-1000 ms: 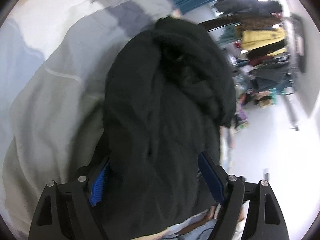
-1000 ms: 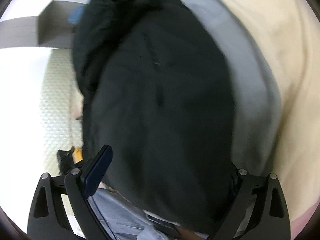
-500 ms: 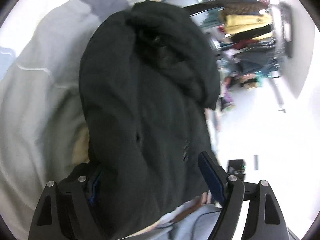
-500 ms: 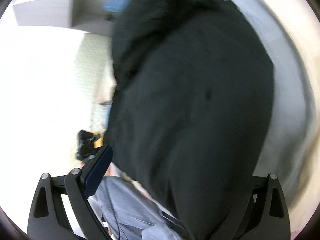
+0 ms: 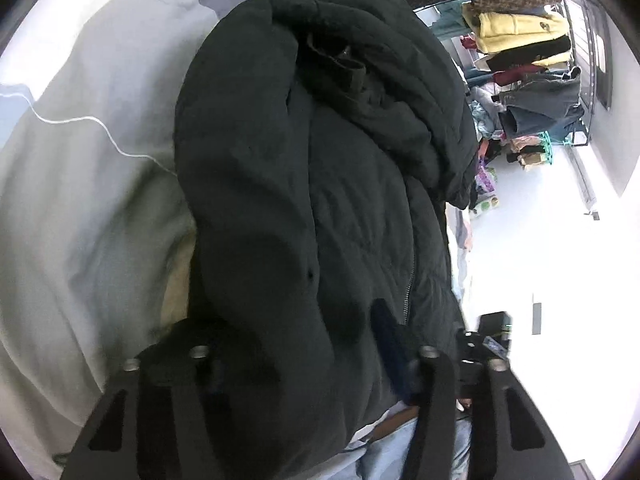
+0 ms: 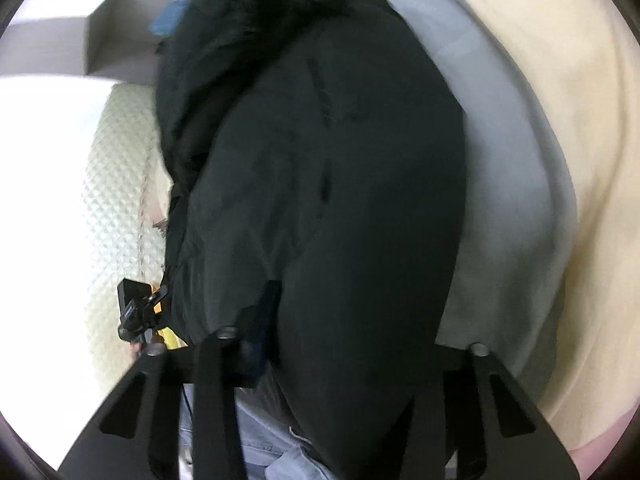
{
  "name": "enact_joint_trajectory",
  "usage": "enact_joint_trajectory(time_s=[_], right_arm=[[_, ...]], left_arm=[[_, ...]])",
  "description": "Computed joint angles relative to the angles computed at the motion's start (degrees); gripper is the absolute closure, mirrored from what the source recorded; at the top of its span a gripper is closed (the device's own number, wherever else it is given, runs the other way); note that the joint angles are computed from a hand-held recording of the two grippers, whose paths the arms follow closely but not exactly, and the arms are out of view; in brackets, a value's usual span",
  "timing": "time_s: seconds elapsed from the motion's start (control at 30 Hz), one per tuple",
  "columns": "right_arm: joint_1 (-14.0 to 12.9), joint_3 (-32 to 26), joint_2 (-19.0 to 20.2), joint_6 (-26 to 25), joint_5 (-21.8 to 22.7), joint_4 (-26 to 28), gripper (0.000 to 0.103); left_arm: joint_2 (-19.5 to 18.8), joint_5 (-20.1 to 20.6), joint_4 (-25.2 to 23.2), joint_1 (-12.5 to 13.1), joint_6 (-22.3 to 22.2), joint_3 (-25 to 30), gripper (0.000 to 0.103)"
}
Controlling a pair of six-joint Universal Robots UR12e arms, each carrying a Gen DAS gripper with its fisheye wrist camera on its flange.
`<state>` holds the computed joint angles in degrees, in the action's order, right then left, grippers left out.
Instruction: Fold large clothes
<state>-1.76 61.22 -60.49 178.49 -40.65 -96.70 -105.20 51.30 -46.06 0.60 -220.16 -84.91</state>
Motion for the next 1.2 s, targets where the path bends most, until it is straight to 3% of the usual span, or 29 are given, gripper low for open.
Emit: enact_joint_trajectory(time_s=[0.13,0.23,0.3,0.53,0.67,0.97,1.2], right_arm=[[0.42,1.13,-1.24,-2.58,-0.21,-6.41,0.088],[0.62,2.24,-2.26,-2.69,0.18,-11.12,0.092],[0.32,4.18,-2.8,0.42,2.38,-15.85,0.094],[-1.8,7.45,-5.94,3.07,5.7,-21.31,0.095],[-2.78,9.38,-7.82,3.54,7.07,-23.62,0.095],[-4.8,13.88,-14.25,-0.42,9.1,-23.61,0.095],[-6.07,17.07,-20.03,-3.08,8.01,-22.02,0.094]], left_arm=[[0.8,4.25,-1.87,-0.82,0.79,0.76,0.084],[2.74,5.65,1.27,-0.93,-0.98,-1.66,0.092],[4.06,5.23,3.81,-0.46,-2.83,-3.48,0.094],[9.24,4.09,6.72,0.72,-3.66,-6.57,0.097],[11.1,5.59,5.77,-0.17,-2.39,-5.76,0.098],[17.89,8.11,3.31,-1.52,1.67,-6.41,0.098],[23.04,9.91,1.72,-2.6,3.13,-7.46,0.098]])
